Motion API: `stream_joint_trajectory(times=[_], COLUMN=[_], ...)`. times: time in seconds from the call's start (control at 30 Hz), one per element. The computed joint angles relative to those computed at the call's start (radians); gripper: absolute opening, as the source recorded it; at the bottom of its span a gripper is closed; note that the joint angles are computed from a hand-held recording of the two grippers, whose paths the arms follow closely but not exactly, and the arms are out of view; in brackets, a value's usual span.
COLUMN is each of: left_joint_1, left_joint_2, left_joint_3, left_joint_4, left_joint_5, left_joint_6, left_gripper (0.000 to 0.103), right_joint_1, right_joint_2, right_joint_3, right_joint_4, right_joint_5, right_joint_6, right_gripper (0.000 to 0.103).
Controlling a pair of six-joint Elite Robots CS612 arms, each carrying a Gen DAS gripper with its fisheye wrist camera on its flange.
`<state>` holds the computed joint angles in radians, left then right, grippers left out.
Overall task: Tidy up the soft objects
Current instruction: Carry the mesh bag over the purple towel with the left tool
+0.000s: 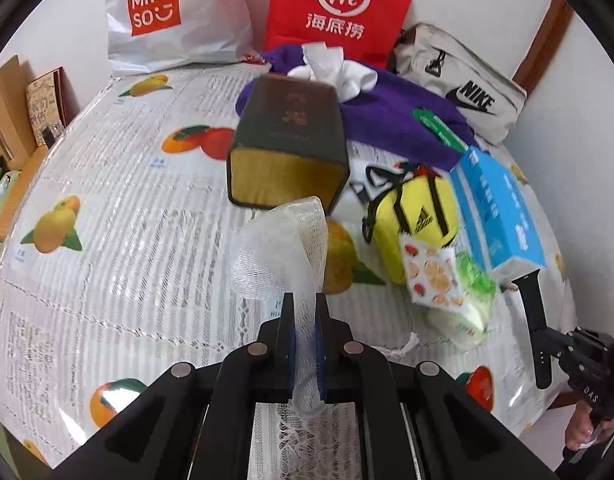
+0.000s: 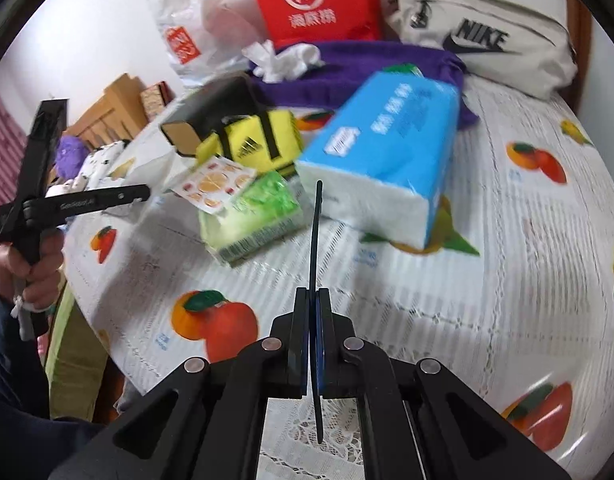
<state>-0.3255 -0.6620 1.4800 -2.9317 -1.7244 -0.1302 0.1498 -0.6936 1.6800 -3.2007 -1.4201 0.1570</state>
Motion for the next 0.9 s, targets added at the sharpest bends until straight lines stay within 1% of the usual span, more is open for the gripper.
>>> stream_joint_trajectory(times=[0.17, 0.23, 0.43, 0.6, 0.73, 0.9], left_joint_1=[0.002, 0.004, 0.009, 0.014, 0.012, 0.006], left_joint_2=[-0.017, -0.018, -0.013, 0.004, 0.024, 0.059], left_joint_3=[-0.005, -0.016, -0.067, -0.126, -0.185, -0.272], left_joint_4=[-0.018, -0.019, -0.003, 0.028, 0.065, 0.116], left_joint_5=[0.001, -0.004, -0.008, -0.021, -0.032, -0.055], left_joint_6=[-0.005, -0.007, -0.011, -0.001, 0.024, 0.059], left_gripper=[0.008, 0.008, 0.008, 0.008, 0.008, 0.008], right_joint_1=[-0.008, -0.01, -0.024, -0.035, -0.044, -0.055], right_joint_2=[-0.014, -0.018, -0.02, -0.015, -0.001, 0.029], right_joint_3=[-0.006, -0.015, -0.059, -0.108, -0.158, -0.238], right_joint_4=[-0.04, -0.046, -0.051, -0.025, 0.009, 0.061], right_joint_5=[0.056, 0.056, 0.03, -0.016, -0.033, -0.042], right_joint_6=[-0.036, -0.045, -0.029, 0.001, 0.024, 0.03], right_gripper=[0.003, 0.003, 0.003, 0.003, 0.003, 0.003])
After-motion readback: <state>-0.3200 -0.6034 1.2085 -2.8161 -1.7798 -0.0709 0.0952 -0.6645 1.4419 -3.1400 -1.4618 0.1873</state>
